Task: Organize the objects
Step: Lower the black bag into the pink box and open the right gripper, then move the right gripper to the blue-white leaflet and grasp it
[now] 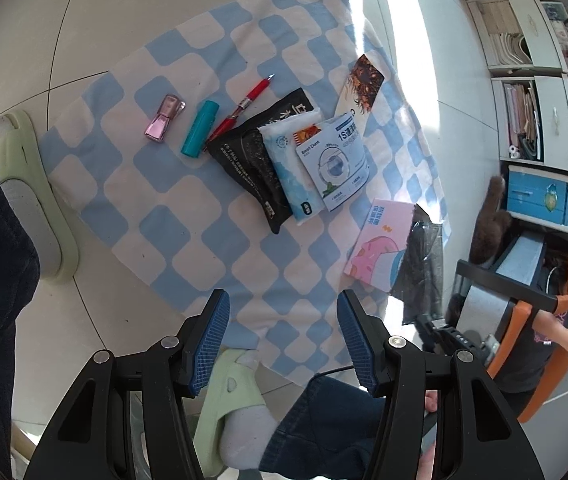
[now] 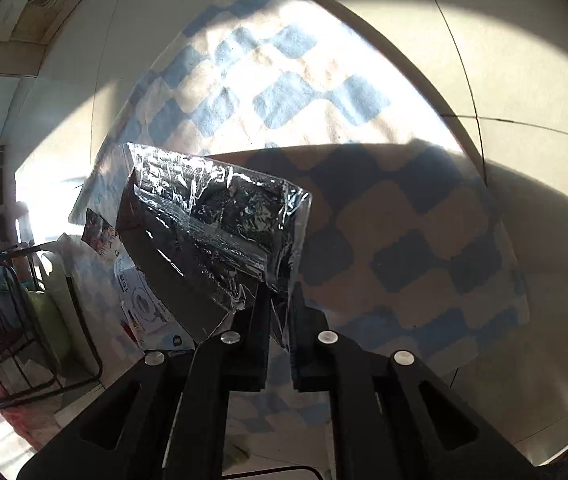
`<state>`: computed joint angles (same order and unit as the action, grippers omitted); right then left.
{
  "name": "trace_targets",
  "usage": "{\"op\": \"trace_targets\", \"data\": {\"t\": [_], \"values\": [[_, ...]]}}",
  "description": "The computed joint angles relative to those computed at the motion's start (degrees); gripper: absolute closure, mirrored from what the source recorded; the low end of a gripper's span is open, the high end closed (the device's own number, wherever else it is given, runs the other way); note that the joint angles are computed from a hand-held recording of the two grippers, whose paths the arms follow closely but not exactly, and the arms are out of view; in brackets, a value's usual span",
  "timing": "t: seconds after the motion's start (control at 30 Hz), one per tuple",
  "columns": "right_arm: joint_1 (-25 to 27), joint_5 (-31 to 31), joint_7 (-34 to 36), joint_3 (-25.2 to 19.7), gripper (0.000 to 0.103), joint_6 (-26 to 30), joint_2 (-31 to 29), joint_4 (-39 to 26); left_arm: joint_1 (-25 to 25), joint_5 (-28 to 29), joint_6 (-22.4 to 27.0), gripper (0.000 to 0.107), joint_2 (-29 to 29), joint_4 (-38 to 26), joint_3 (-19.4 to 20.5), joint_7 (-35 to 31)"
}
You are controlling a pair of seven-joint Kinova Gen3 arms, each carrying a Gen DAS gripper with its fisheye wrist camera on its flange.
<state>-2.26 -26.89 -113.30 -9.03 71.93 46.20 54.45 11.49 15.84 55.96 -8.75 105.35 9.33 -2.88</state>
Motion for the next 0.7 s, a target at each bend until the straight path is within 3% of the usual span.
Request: {"op": "trace_targets", "data": {"t": [0.07,0.2,0.3,0.53,0.7], "values": [[-1.6,2.6,1.8,0.9,0.097,-1.5,-1.8,-1.1,-0.1,0.1,0.4,0.053,-0.2,0.3,-0.1,0.4],[-4.0,6.9,4.6,1.5,0.098,0.7,-3.5,-3.4,-0.3,-0.3,0.4,0.053,-0.8,0.7,0.2,2.0],[-2.8,4.1,5.4,0.0,0.098,3.4,-2.7,-3.8,-0.3,-0.5,0.3,0.053,-1.0,0.9,0.4,2.7],[-2.1,1.1,6.0,-0.4,0.100,2.5,-4.9,0.6,-0.1,0.3,0.2,0.053,-0.7,0.9,0.1,1.8],[-3.1,1.0,5.5,-0.1,0.100,1.8,-3.0,-2.3,0.1,0.4,0.5,0.053,-0.1,0.4,0.1,1.3]]}}
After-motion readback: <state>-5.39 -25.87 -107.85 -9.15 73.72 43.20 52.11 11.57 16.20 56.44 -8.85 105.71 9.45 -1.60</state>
